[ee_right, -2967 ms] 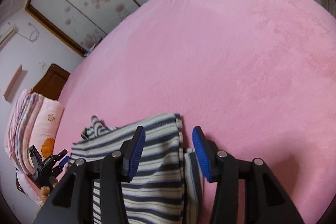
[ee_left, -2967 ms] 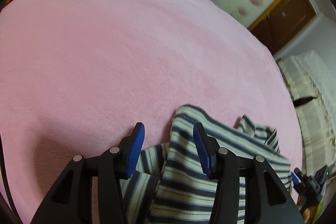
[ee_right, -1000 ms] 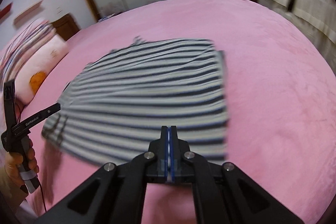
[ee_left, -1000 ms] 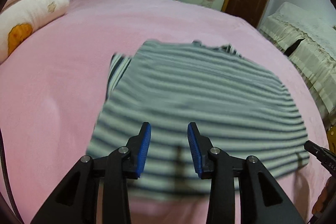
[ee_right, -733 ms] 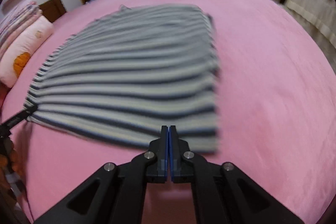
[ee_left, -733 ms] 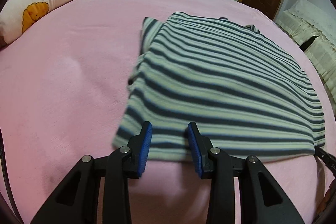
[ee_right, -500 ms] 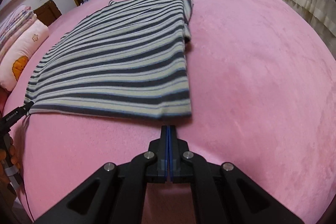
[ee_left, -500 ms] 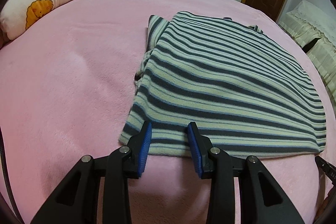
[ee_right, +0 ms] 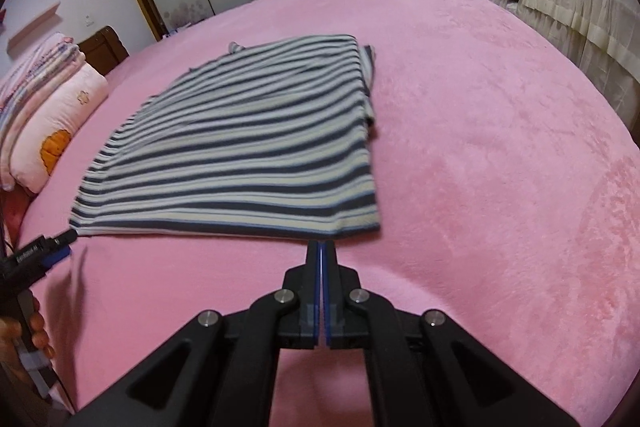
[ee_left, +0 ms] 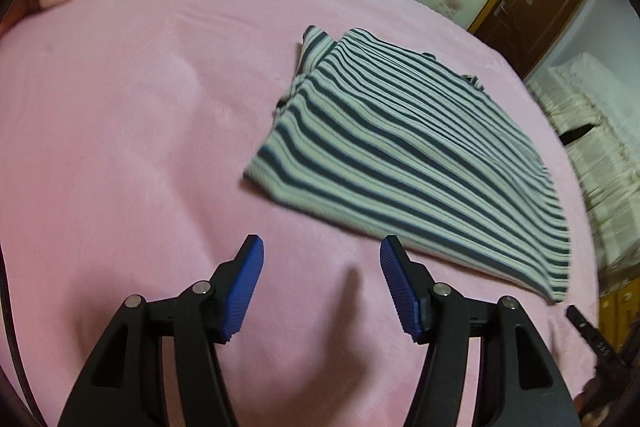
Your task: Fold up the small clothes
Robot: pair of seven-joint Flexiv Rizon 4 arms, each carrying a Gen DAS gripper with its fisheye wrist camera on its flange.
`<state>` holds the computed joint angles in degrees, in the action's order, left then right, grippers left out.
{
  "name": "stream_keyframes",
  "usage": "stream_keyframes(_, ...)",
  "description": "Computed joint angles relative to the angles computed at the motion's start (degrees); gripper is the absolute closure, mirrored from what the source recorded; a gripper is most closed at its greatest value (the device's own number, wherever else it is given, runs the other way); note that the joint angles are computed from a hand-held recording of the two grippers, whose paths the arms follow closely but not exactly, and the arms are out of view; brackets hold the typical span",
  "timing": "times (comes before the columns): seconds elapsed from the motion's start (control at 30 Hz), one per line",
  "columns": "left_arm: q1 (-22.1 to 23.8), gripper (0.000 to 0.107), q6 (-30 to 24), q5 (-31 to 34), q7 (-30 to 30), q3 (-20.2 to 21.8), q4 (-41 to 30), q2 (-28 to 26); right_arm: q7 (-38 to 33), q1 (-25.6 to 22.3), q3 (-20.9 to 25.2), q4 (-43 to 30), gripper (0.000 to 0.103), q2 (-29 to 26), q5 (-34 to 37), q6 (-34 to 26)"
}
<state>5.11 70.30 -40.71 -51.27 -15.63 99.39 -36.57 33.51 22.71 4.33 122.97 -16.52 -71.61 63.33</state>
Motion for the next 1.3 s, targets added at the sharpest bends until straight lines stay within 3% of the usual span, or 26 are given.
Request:
stream_keyframes(0.13,3.12,0.046,-3.91,-6.18,2.16,-3.60,1.68,0.61,3.42,0.01,-0.42,-1.16,0.102,-0.13,-3.99,2.03)
stream_keyframes(0.33,3.83,0.046,-6.24,-17.42,7.93,-6.04,1.55,-0.62,5.30,0.27,-0.35,-3.58,0.102,-0.82,-7.90,2.79)
stream_keyframes(0.67,1.91,0.046,-6.93,-38.60,18.52,-7.73,-1.16,-4.31,-0.08,2.15,-0.04,-7.57,0.102,-3.14,-7.05,0.80)
stream_keyframes(0.93,-1.77,0.046,-9.81,-40.32,18.83,-3.88,-6.33,-7.10,-3.05,3.45,-1.54,-11.29,0.102,-7.01,-4.30,1.94)
stream_keyframes(1.3,-1.85,0.046,-10.58,-39.55,15.03,-5.33,-13.16,-11.77,-8.22,5.72,-5.84,-18.51,0.102,-12.76,1.79,4.18)
